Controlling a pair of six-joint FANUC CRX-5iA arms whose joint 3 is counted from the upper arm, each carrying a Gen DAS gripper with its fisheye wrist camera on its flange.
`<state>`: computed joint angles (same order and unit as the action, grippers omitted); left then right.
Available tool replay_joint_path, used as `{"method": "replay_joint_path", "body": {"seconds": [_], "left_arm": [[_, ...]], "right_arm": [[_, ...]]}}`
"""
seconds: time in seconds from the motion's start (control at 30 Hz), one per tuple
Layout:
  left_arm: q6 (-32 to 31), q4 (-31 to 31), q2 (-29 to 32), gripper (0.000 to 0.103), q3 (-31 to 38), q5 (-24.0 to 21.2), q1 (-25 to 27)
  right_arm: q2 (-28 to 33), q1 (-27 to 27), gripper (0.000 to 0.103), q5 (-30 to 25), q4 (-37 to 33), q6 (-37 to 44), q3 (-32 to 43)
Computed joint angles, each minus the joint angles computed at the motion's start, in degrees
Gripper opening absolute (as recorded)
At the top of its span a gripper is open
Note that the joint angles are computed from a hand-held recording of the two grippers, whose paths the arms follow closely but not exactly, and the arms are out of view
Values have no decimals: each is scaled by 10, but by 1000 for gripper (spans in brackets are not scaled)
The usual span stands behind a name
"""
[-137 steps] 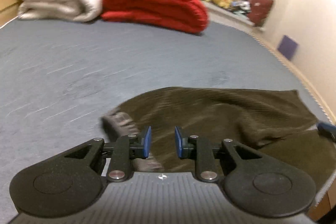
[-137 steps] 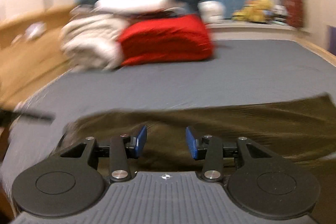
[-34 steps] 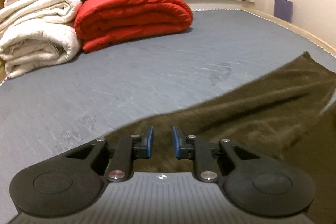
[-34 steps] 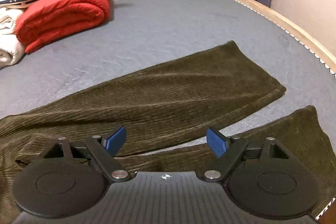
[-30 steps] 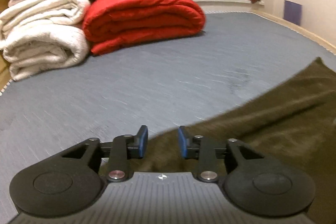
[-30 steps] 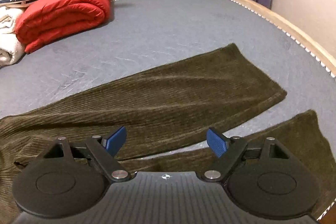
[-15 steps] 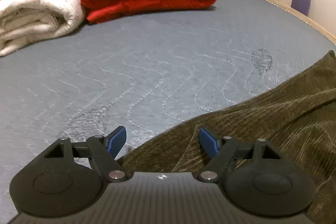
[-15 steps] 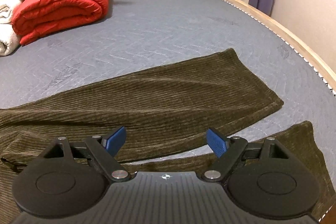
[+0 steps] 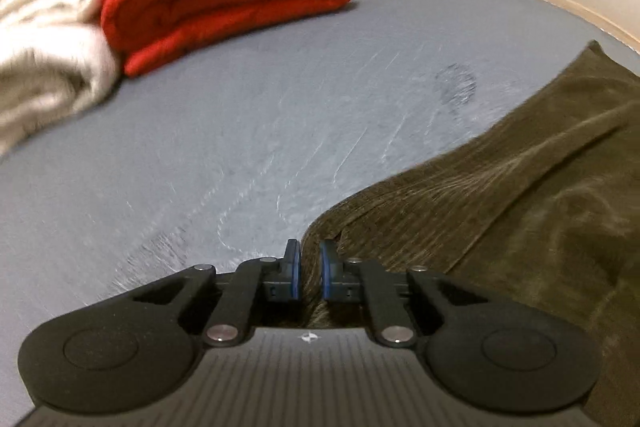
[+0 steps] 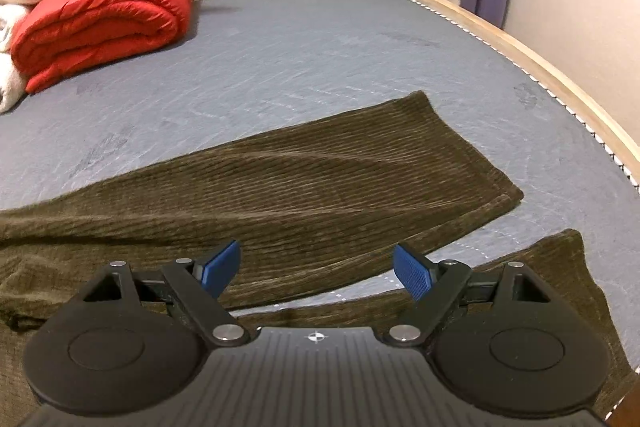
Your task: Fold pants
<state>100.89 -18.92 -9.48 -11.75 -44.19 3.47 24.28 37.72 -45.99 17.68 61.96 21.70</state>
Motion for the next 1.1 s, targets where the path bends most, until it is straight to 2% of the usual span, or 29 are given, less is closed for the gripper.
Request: {"method": "replay_joint_path", "body": {"seconds": [0.1,0.2,0.37,0.47,0.53,0.63,0.7,0.73,0.8,0.83,0.9,0.93,1.1], "left_arm": [[6,-19,-41,10,-1,-21,-39],[-15,-16,-87,10,-5,-47,-89],[-76,11,-168,8,-42,-91,-202],[-89,38,-198,6,-83,-100,-246],[-32,20,-197,6,-106,-96,-262],[36,-58,-163,7,-84,-135,-311],[39,-43,-175,7,-98,-108,-297],[45,-50,-176,7,-99,-104,-299],[48,-58,-170,7,-94,-104,-299],[43,-56,-166,7,-93,-102,-299],[29,-47,-157,7,-92,-99,-299],[13,-37,-155,7,-94,-97,-291],[-48,9,-173,7,-119,-80,-255]], "right_arm": [[0,-12,85,9,-8,-15,-2],[5,-20,85,9,-11,-30,0],[10,-26,85,14,-3,-64,-4],[7,-29,85,26,3,-83,-13],[5,-30,85,31,1,-91,-16],[5,-31,85,41,1,-95,-20],[8,-34,81,48,-9,-96,-17],[10,-36,76,51,-20,-89,-13],[13,-41,69,59,-41,-78,-5],[16,-44,62,65,-54,-73,-1],[24,-55,55,72,-103,-57,17],[30,-64,53,77,-140,-45,31],[75,-97,53,97,-236,-42,89]]}}
